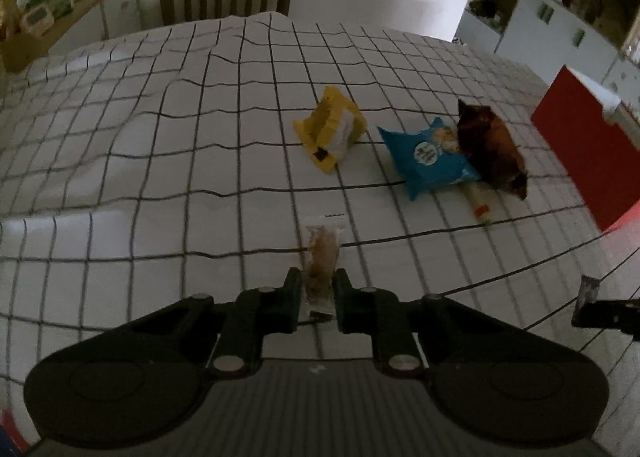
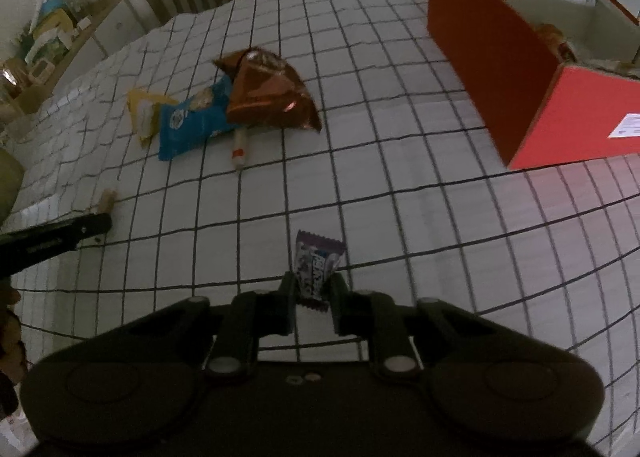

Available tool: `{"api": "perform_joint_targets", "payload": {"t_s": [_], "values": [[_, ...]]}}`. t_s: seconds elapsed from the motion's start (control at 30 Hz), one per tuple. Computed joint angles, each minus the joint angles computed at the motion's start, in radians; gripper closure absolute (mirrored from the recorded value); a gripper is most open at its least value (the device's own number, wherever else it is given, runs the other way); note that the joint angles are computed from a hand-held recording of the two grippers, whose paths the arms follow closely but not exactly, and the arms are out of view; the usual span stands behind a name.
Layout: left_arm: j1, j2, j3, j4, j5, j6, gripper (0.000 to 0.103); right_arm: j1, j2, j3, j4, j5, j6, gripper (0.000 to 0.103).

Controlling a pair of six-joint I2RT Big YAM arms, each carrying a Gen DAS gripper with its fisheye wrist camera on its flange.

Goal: Organize snacks
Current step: 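Grasp the small sausage stick with the left tool while the right tool grasps the purple candy bar, then carry both items into the red box and open both tools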

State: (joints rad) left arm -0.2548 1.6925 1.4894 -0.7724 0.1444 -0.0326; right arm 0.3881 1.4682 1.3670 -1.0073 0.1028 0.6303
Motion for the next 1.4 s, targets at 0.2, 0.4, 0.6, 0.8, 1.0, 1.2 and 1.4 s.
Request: {"api": "perform_joint_targets", "payload": {"t_s": [0.2, 0.4, 0.6, 0.8, 1.0, 1.2, 1.4], "values": [[-0.02, -0.029, -0.006, -0.018, 0.036, -0.072, 0.087, -0.026, -0.067, -0.023, 0.003, -0.006, -0.045, 0.088], [-0.059, -0.063, -0.005, -0.036, 0.064, -0.128, 0.087, -0.049, -0.123, -0.024, -0.028, 0.006, -0.129, 0.089], [-0.113, -0.082, 0.021, -0.056, 0.068, -0.17, 0.087, -0.082, -0.169, -0.025, -0.05, 0.0, -0.215, 0.089], [-0.185, -0.092, 0.061, -0.066, 0.05, -0.195, 0.087, -0.141, -0.213, -0.027, -0.046, -0.031, -0.295, 0.089], [-0.273, -0.082, 0.122, -0.063, -0.014, -0.197, 0.087, -0.226, -0.242, -0.02, -0.044, -0.071, -0.399, 0.09], [-0.352, -0.035, 0.213, -0.074, -0.057, -0.222, 0.087, -0.327, -0.267, -0.017, -0.033, -0.122, -0.499, 0.092], [-0.43, 0.036, 0.331, -0.084, -0.109, -0.242, 0.087, -0.427, -0.27, -0.002, -0.015, -0.176, -0.592, 0.093]]}}
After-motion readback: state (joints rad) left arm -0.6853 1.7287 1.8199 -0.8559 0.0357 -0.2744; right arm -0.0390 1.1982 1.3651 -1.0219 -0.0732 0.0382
